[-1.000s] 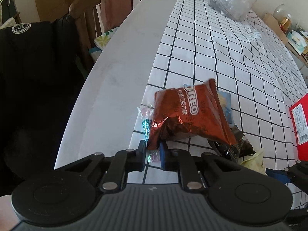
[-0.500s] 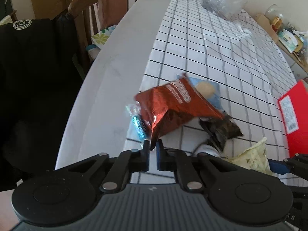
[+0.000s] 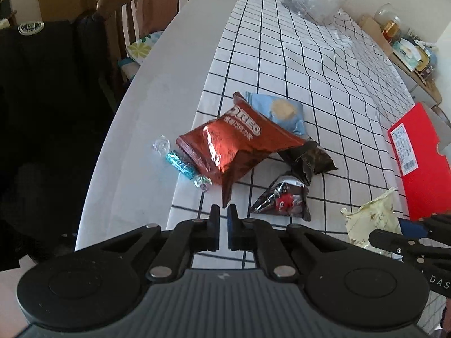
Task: Organize snacks
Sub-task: 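Grasp the blue-wrapped candy with the left tool while the right holds the pastry bag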
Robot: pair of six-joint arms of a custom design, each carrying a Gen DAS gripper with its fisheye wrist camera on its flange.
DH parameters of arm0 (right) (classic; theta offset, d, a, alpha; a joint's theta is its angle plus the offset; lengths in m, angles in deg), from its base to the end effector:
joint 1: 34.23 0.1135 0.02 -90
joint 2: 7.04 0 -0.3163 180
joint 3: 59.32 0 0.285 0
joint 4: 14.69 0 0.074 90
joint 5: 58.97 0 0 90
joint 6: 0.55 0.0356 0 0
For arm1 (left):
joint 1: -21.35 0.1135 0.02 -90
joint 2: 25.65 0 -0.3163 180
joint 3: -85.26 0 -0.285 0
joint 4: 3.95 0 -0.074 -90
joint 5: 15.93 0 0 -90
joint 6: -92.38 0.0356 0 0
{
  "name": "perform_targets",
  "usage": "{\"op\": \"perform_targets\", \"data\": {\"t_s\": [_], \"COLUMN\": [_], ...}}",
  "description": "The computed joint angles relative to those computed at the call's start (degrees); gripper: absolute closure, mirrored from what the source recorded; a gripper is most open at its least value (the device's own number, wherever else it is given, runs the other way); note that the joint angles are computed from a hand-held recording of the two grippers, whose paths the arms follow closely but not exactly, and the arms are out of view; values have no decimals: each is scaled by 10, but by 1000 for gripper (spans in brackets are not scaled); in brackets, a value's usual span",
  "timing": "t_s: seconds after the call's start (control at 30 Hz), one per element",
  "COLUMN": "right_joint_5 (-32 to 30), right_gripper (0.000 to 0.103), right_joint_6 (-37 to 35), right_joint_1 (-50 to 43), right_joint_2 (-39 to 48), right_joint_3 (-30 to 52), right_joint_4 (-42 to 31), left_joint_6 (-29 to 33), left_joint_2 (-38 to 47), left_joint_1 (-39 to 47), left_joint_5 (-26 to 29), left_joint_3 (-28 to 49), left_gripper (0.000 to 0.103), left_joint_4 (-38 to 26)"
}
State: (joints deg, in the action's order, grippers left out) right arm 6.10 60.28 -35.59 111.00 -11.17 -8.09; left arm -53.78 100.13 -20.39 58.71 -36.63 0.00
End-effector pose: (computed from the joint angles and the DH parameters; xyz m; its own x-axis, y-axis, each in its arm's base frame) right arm 0.3147 0.0075 0.0301 -0.6980 -0.4255 -0.5760 -0.5819 0.8059 0.1097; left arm 0.2758 -0.2334 0.0093 -0.8331 -0.3301 -0.4438 -0.2469 0.9400 -0.2355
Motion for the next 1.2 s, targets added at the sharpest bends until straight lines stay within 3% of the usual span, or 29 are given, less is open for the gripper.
{"op": "perform_targets", "data": {"t_s": [0.07, 0.13, 0.2, 0.27, 0.53, 0.8, 1.03, 1.13, 1.2], "right_joint_5": [-2, -7, -11, -13, -15, -10, -13, -12, -12], "right_gripper": [76, 76, 76, 76, 76, 76, 75, 75, 74], "right_joint_6": [4, 7, 10, 11, 18, 16, 11, 10, 6], "right_joint_1": [-2, -6, -8, -9, -13, -15, -17, -17, -18], "right_joint_2": [-2, -5, -8, -10, -10, -3, 10, 13, 16], "right_joint_3": [-3, -4, -6, -5, -4, 2, 7, 9, 12], "right_joint_4": [1, -1, -1, -2, 2, 0, -4, -5, -6], "left_joint_6": [-3, -7, -14, -22, -104, -93, -86, -82, -78], "left_joint_2": [-5, -11, -15, -19, 2, 43, 48, 51, 53], "left_joint_1": [-1, 1, 3, 7, 72, 80, 82, 78, 75], "left_joint_5": [-8, -14, -28, -44, -18, -21, -22, -29, -37], "left_joint_3": [-5, -11, -13, -14, -9, 63, 87, 95, 100], "left_gripper": [90, 75, 47, 42, 43, 58, 59, 64, 74], "left_joint_4": [-4, -3, -9, -14, -22, -74, -99, -115, -127]}}
